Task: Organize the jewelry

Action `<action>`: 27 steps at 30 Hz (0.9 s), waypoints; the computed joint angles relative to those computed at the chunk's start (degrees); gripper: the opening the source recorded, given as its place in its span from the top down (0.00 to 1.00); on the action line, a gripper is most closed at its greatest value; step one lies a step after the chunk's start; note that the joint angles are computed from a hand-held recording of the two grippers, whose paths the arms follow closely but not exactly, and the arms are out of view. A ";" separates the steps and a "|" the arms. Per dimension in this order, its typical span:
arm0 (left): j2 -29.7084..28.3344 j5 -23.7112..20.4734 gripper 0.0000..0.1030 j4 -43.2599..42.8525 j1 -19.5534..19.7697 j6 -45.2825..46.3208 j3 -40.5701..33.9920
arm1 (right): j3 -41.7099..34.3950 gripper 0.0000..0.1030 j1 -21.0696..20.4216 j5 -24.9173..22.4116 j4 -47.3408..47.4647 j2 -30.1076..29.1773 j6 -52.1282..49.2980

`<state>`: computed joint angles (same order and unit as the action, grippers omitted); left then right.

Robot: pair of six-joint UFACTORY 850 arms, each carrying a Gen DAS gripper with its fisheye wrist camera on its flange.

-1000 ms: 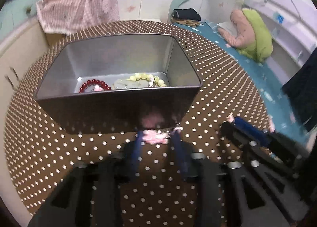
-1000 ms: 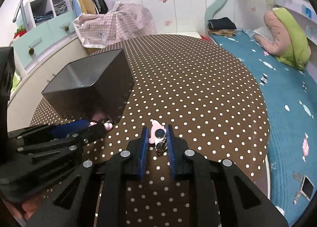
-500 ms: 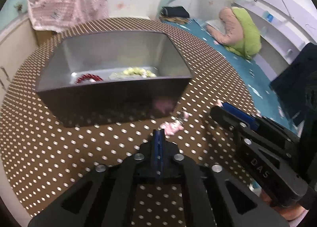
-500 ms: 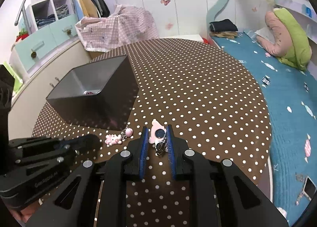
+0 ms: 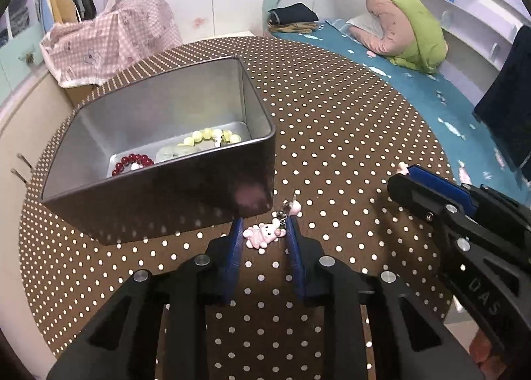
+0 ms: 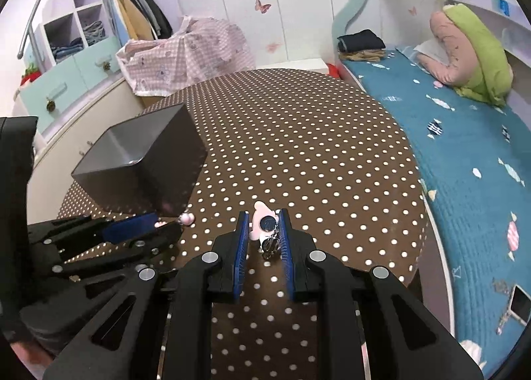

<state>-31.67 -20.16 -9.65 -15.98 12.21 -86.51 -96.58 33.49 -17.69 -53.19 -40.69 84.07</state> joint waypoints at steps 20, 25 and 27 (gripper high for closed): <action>10.14 8.27 0.76 -17.14 3.76 16.44 5.65 | -12.33 0.82 3.14 -0.66 -4.60 -2.80 -3.66; 8.06 7.78 0.76 -13.88 5.52 11.48 2.25 | -20.80 0.82 3.44 -1.42 5.70 -7.05 -16.12; 6.66 6.90 0.76 -11.04 5.93 8.30 0.40 | -24.32 0.81 3.30 -2.18 11.93 -9.09 -22.70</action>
<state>-25.01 -13.26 -20.69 -10.05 20.51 -86.12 -120.90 36.78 -19.88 -41.25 -49.79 61.37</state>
